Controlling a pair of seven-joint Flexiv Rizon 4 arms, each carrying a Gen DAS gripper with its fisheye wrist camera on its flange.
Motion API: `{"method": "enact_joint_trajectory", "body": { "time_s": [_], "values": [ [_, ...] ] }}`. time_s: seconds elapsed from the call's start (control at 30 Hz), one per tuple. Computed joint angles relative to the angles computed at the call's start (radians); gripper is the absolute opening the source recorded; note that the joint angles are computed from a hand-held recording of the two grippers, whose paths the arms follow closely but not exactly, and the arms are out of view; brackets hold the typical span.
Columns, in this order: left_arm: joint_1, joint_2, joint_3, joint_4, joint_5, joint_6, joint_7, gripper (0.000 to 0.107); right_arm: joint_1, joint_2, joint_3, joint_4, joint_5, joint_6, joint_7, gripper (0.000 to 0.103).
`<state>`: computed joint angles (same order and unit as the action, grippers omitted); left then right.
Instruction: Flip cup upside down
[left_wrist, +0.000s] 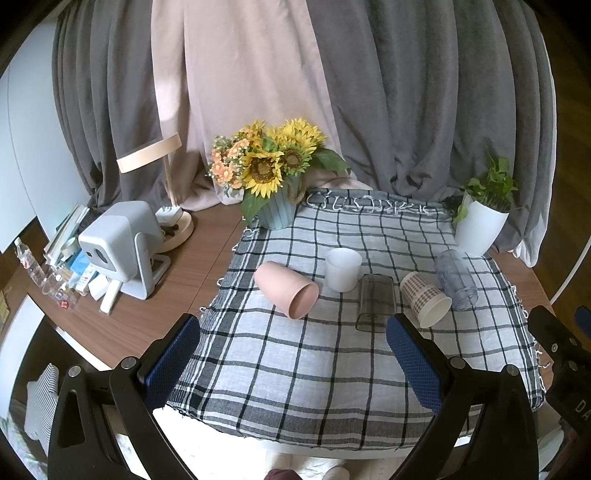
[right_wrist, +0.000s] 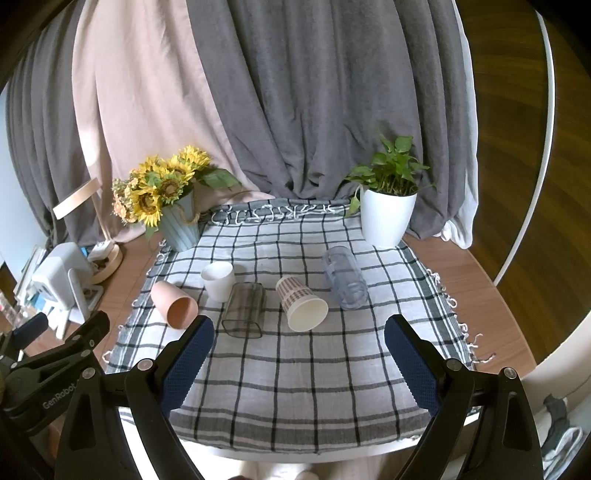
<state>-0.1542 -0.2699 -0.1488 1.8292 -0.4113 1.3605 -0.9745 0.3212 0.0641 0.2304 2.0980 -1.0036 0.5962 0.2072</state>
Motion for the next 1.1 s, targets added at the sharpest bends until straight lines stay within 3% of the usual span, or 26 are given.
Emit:
{"method": "enact_joint_trajectory", "body": {
  "time_s": [1.1],
  "values": [
    [0.000, -0.007, -0.003, 0.006, 0.003, 0.003, -0.006, 0.103, 0.001, -0.003, -0.001, -0.005, 0.004, -0.009, 0.002, 0.094]
  ]
}}
